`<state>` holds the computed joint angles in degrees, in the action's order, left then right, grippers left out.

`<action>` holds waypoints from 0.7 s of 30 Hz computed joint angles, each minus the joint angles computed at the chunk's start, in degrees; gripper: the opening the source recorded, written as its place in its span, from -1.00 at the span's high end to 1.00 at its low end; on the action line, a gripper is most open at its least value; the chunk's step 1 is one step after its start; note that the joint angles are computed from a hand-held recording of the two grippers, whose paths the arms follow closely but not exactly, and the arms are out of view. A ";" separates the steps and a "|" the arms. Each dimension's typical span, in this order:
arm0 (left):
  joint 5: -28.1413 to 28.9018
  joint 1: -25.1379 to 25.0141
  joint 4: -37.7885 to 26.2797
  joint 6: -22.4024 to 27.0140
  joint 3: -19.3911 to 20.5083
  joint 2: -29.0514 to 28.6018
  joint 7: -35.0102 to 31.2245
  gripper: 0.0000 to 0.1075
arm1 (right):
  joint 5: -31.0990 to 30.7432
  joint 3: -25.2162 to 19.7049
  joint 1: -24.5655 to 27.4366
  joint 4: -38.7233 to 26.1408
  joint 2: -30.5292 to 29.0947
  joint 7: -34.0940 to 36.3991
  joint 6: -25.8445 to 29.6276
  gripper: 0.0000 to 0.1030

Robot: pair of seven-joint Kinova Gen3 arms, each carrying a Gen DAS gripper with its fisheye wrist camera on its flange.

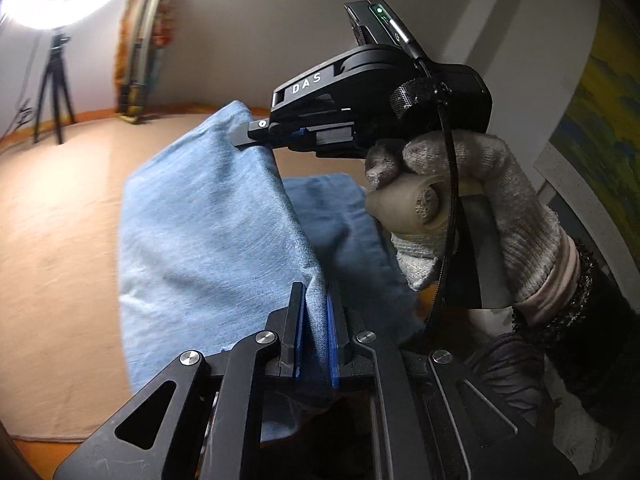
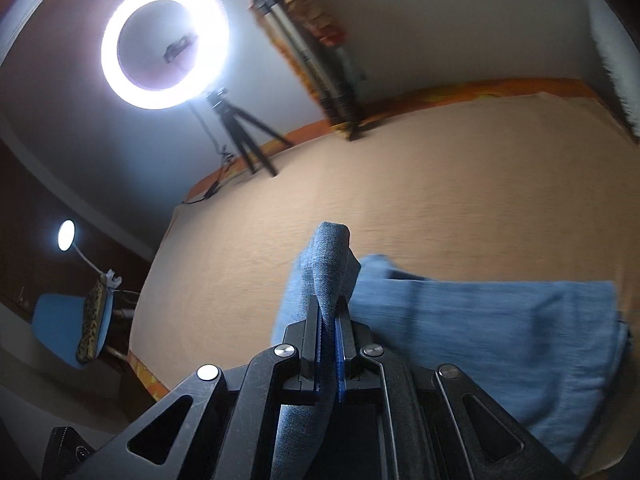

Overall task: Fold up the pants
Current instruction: 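Close the left gripper on the jeans edge while the right gripper grasps the corner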

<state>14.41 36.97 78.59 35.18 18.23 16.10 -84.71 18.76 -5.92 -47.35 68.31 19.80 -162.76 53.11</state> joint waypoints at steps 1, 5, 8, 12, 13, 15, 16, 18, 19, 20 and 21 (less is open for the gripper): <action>0.01 0.14 -0.76 0.31 0.25 0.64 -0.31 0.85 | 0.33 0.22 -0.10 1.33 -0.96 -0.57 -0.11 0.95; -0.42 2.05 -5.57 2.22 0.87 4.06 -0.92 0.86 | 2.27 -0.01 0.31 6.38 -4.87 -3.22 -0.15 0.95; 0.48 2.61 -8.58 3.60 1.51 6.44 -2.41 0.86 | 3.96 -0.91 0.96 9.35 -7.08 -5.45 0.25 0.95; 0.95 3.94 -13.43 6.29 1.58 10.12 -3.89 0.86 | 5.64 -2.52 2.47 14.32 -10.54 -8.98 0.23 0.95; 1.01 4.36 -14.72 7.05 1.51 11.03 -4.14 0.86 | 6.07 -2.97 2.87 15.59 -11.41 -9.98 0.23 0.95; 1.01 5.19 -17.21 8.49 1.33 12.67 -4.79 0.86 | 6.84 -3.95 3.78 17.67 -12.86 -11.84 0.11 0.95; 1.02 5.56 -18.08 8.94 1.16 13.21 -5.03 0.86 | 7.09 -4.45 4.27 18.42 -13.39 -12.43 0.12 0.95; 1.14 6.23 -20.31 10.24 0.96 14.64 -5.43 0.86 | 7.26 -5.28 5.35 20.37 -14.74 -13.46 -0.13 0.95; 1.17 6.43 -21.56 10.99 0.82 15.37 -5.69 0.86 | 7.24 -5.70 5.95 21.17 -15.26 -13.71 -0.37 0.95; 1.19 6.73 -22.38 11.52 0.66 15.87 -5.88 0.86 | 7.13 -6.06 6.61 22.44 -16.17 -13.91 -0.76 0.95; 1.31 6.91 -22.98 11.92 0.58 16.26 -6.12 0.86 | 7.00 -6.47 7.25 23.39 -16.80 -14.16 -0.98 0.95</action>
